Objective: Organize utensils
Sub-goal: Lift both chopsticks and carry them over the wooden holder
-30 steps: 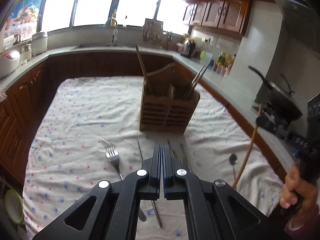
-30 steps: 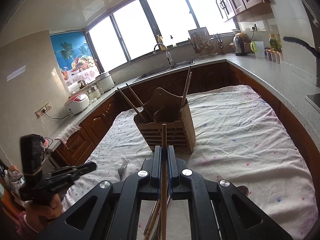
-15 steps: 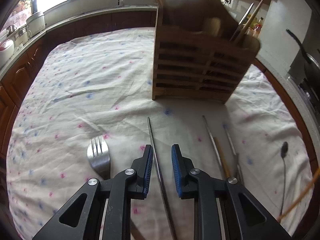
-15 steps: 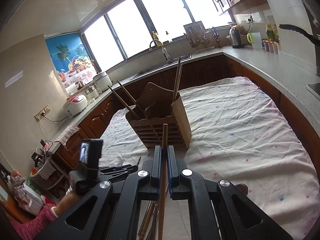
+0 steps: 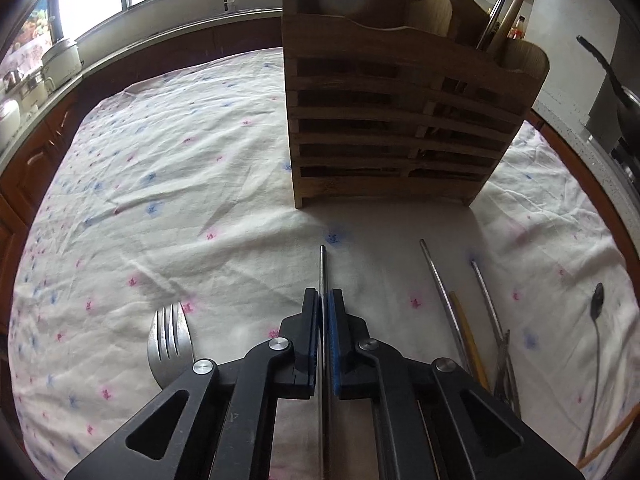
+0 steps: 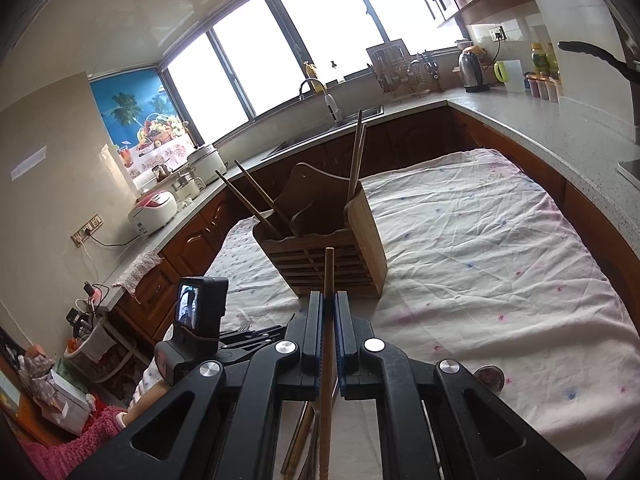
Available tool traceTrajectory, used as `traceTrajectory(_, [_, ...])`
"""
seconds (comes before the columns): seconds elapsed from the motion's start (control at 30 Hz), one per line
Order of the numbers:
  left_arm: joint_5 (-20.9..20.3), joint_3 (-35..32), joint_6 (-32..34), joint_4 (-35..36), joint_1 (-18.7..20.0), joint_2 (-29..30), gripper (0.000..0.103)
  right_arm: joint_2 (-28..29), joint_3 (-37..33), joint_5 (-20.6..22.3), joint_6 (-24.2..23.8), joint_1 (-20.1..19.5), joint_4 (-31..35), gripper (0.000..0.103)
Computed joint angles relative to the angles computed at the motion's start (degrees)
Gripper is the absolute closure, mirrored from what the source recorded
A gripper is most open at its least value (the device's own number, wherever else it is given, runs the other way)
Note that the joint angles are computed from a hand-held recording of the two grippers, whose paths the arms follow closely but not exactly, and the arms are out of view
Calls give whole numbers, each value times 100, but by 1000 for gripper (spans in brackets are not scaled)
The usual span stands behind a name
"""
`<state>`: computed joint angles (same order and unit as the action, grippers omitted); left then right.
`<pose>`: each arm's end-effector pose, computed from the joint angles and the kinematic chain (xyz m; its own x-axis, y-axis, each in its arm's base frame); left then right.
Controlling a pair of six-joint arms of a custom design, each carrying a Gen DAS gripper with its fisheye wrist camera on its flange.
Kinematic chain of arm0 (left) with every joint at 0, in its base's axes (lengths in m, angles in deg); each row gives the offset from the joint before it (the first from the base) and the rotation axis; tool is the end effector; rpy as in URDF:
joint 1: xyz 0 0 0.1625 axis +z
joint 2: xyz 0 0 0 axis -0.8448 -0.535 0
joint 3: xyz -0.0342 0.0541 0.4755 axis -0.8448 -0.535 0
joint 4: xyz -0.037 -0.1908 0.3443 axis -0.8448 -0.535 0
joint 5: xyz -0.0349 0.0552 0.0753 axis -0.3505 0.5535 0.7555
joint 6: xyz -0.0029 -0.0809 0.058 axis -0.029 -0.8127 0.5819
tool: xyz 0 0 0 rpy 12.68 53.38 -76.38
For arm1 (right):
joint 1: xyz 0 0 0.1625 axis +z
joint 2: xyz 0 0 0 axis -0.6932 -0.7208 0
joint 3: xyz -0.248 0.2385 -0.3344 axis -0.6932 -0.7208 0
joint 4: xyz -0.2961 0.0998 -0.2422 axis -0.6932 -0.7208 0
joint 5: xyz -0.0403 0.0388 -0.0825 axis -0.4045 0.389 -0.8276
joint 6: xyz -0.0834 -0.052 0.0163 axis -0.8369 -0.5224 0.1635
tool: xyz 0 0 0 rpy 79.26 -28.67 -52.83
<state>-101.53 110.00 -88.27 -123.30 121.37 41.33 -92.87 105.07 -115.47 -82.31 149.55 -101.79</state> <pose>-0.1506 -0.7809 0.2205 -0.7514 -0.1288 -0.6472 0.2784 0.8274 -0.4878 0.2976 -0.6222 0.1999 -0.8365 -0.4532 0.3079 -0.5479 0.6864 -0.4783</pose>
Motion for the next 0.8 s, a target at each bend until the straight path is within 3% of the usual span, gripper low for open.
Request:
traceTrajectory(0.43, [-417, 1559, 219, -2019, -560, -943, 101, -86, 112, 40, -35, 81, -155, 98])
traceTrajectory(0.8, [-343, 2852, 404, -3204, -1046, -1685, 100, -156, 209, 132, -122, 195, -282, 98])
